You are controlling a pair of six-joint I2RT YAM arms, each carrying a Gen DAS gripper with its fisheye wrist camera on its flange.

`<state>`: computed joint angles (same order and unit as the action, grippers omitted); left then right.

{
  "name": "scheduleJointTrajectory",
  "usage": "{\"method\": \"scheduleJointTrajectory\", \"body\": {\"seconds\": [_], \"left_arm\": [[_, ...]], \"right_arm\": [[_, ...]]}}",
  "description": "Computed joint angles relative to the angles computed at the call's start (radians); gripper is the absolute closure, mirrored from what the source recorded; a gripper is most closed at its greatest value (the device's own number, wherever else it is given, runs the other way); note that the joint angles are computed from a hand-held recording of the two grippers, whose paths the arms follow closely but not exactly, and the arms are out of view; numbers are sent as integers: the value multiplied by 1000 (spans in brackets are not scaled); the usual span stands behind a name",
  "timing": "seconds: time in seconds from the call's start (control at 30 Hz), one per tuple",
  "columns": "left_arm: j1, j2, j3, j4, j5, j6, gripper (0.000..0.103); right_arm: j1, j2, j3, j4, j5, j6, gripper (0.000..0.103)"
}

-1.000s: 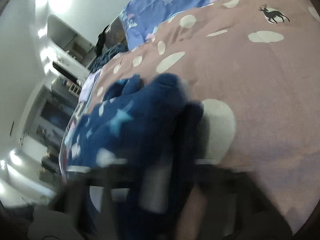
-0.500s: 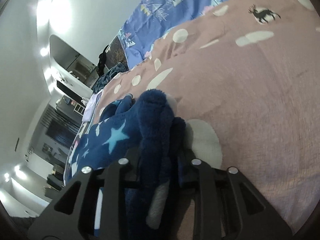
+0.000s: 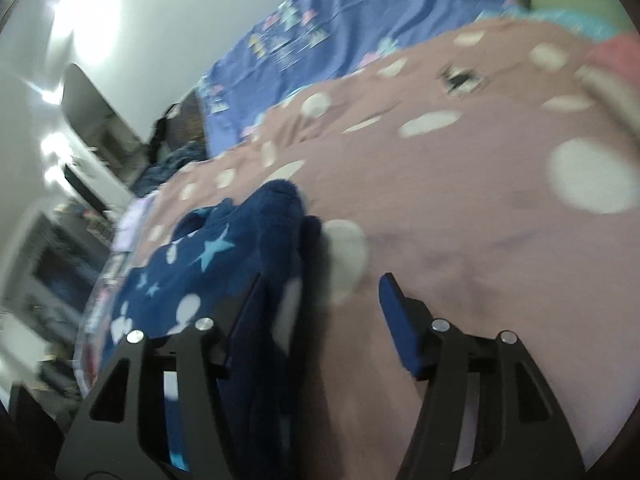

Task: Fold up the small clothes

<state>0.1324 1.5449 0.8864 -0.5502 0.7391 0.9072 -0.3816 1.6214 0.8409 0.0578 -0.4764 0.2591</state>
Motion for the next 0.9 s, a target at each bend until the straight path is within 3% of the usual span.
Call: {"method": "scheduleJointTrajectory", "body": {"seconds": [0.1,0.17,0.23,0.3,0.4,0.53,0.7,0.8,0.9], "left_arm": [[205,108,125,-34,59,-60,40],[320,184,216,-54,109,-107,40],[397,242,278,-42,127,-149,40],[457,311,355,-97,148,-139,40],[520,438,485,-262,198,-63,40],[546,525,573,-437,242,94,40],[578,609,688,-472,256,129,40],[588,680,780,-469,249,83,40],[593,734,843,-485,247,67,40]], "right_arm": [[29,-191,-82,-25,83,7,43],[94,-335,-118,-50,138,22,52],[178,-400,-116,-80,186,26,54],[340,-415,-76,-123,302,9,55],[604,-317,17,-166,499,-19,55],[826,-160,92,-135,594,-13,55],[1164,33,159,-93,868,-160,53],[1341,148,178,-26,1081,-297,44],[1462,308,215,127,1304,-529,38]]}}
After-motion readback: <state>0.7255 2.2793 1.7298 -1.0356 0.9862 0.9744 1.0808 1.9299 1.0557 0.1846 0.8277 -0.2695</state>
